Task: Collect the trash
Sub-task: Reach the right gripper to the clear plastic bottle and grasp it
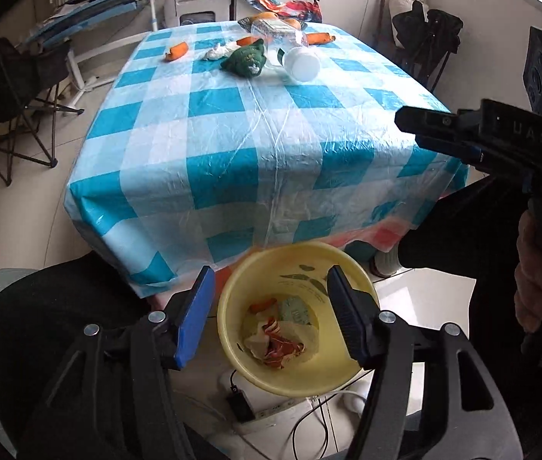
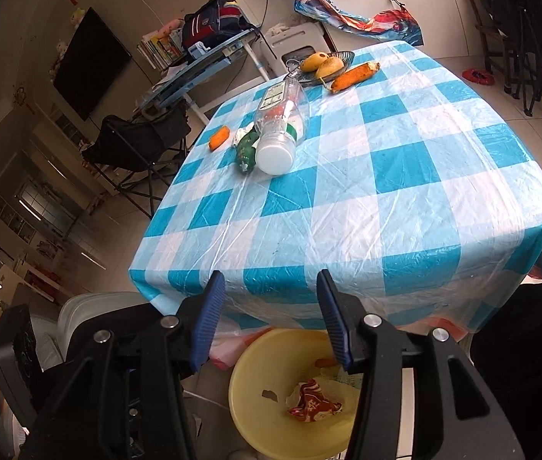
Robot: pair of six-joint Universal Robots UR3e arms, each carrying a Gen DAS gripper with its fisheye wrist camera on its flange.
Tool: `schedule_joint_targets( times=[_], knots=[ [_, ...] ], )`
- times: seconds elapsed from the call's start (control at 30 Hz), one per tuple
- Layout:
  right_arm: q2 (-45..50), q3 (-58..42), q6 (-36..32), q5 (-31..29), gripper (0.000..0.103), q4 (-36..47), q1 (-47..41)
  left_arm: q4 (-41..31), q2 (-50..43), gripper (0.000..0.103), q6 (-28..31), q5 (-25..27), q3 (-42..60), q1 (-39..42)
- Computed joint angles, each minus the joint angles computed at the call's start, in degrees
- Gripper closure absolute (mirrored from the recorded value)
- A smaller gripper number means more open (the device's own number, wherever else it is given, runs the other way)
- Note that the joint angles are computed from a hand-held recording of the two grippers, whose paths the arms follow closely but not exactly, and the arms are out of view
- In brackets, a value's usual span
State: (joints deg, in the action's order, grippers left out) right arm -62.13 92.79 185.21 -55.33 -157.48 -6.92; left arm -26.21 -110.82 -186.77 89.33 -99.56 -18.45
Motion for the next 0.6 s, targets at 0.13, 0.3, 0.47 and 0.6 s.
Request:
schedule_joint_targets(
  times=[0.13,0.3,0.47,0.6],
  knots=[
    [-0.32,1.21,0.22,0.0,0.054,-1.45,-0.16,3.68,2.14,0.035,-2.28,4.45,-0.75,0.02],
    [-0.32,1.02,-0.07,-0.27,0.054,-1.01,0.05,6.19,3.28,0.029,-3.09,9.56,-1.06,-0.6],
    [-0.32,0.88,-0.46,-1.22,0.052,-0.85,0.76,6.44,3.84,0.028,-2.9,11.98,-1.09,-0.97],
    [0.05,0.34,-0.49,-1.8,0.049,-0.56,1.22,7.06,4.0,0.026,-2.61,13.25,-1.24,-1.3]
  ],
)
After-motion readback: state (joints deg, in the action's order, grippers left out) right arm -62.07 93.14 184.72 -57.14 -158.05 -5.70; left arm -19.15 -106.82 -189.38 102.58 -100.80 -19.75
